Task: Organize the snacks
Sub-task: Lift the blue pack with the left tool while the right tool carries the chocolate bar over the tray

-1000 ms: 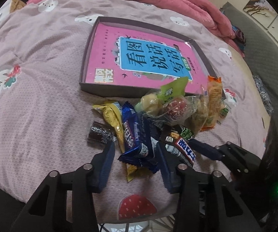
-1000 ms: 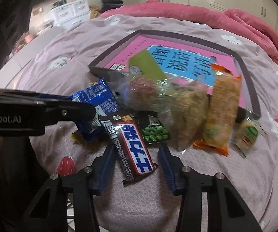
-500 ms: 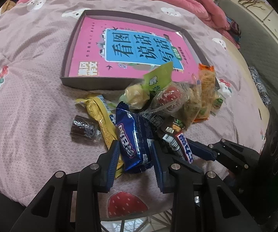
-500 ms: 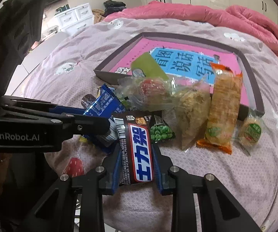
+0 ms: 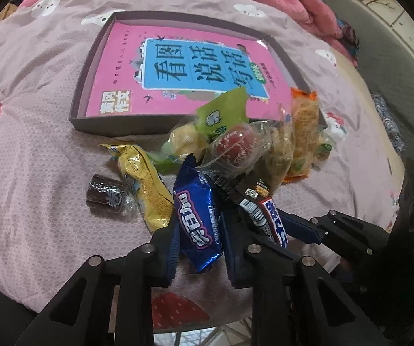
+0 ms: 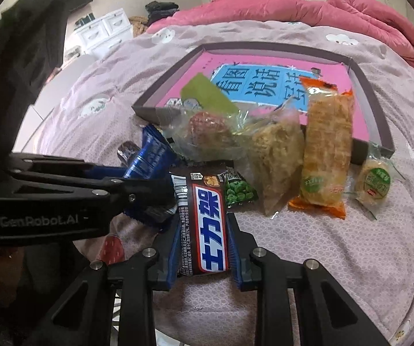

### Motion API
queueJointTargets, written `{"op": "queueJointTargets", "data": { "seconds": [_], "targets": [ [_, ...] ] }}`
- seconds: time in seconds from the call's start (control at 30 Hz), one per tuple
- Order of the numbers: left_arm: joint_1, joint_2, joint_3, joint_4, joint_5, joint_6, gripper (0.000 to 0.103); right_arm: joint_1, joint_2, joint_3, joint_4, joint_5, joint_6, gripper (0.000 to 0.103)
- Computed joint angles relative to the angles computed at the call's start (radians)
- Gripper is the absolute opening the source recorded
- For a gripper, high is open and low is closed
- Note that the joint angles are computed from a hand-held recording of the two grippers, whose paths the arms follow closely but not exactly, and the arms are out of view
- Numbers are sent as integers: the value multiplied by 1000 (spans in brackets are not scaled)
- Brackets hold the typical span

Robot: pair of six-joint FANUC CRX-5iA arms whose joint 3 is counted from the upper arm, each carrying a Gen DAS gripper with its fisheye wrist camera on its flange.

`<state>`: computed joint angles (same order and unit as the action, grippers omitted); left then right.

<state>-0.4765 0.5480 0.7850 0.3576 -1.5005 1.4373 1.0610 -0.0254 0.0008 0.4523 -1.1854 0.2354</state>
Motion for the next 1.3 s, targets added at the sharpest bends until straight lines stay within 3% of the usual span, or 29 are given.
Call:
{"op": "queueJointTargets", "data": {
  "seconds": [0.53, 1.3],
  "targets": [
    [70, -126, -168, 109, 101, -35, 23, 32, -112, -126, 187, 95, -232, 29],
    [79, -122, -75, 83, 144, -19, 23, 11, -165, -164, 323, 44, -318, 29]
  ]
}}
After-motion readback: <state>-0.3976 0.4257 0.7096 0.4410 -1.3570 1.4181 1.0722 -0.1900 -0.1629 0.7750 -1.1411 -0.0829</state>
